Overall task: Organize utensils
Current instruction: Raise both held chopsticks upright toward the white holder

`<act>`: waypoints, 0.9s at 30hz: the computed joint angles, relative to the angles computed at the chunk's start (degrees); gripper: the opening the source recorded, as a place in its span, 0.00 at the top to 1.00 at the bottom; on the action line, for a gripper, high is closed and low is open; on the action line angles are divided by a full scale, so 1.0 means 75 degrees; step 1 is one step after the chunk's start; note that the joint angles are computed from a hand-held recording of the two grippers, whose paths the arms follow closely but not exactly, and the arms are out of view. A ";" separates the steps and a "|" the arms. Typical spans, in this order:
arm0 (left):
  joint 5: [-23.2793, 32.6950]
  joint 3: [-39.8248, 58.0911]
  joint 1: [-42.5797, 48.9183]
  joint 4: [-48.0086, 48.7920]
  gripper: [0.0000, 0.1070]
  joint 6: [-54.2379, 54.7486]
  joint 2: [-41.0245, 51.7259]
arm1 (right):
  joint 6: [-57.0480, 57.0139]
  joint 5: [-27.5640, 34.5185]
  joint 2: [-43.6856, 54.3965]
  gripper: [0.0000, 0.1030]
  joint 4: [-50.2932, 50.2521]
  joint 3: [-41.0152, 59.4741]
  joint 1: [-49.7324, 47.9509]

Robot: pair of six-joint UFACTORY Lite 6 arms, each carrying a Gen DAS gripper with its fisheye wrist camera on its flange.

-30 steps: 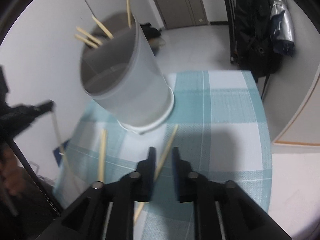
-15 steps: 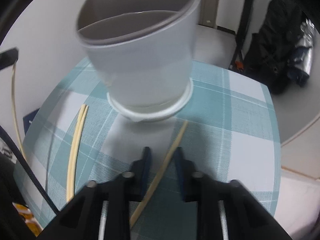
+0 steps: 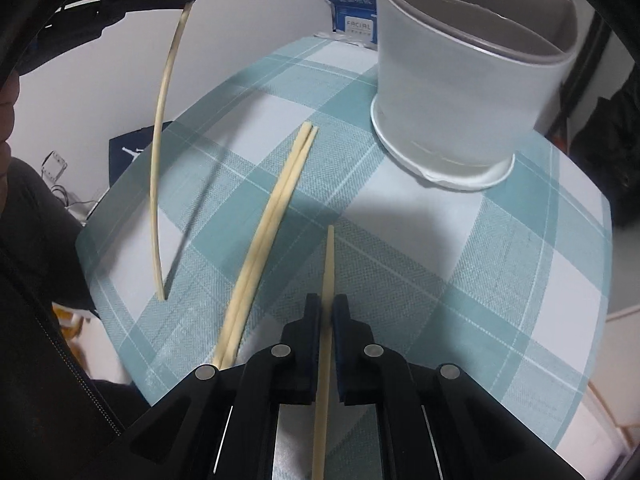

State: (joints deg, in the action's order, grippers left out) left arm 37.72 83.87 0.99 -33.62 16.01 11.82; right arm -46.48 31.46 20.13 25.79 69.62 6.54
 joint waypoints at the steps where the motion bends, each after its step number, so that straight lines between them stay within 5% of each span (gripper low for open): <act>1: -0.0024 -0.0002 -0.0012 0.0018 0.99 -0.0015 0.0008 | 0.0057 0.0015 0.0125 0.93 -0.0003 0.0166 0.0017; 16: 0.0027 -0.0182 0.0065 -0.0211 0.99 0.0262 -0.0075 | 0.1426 -0.0041 0.0686 0.97 -0.0765 0.1122 0.0468; 27: -0.0173 -0.0794 -0.0149 -0.0273 0.99 0.0637 -0.0858 | -0.1308 0.0002 -0.1907 0.97 0.3276 -0.0589 -0.1081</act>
State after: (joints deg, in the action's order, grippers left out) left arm 36.42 77.91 -0.13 -35.67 20.79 5.38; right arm -56.29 31.48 5.83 50.36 65.20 -1.57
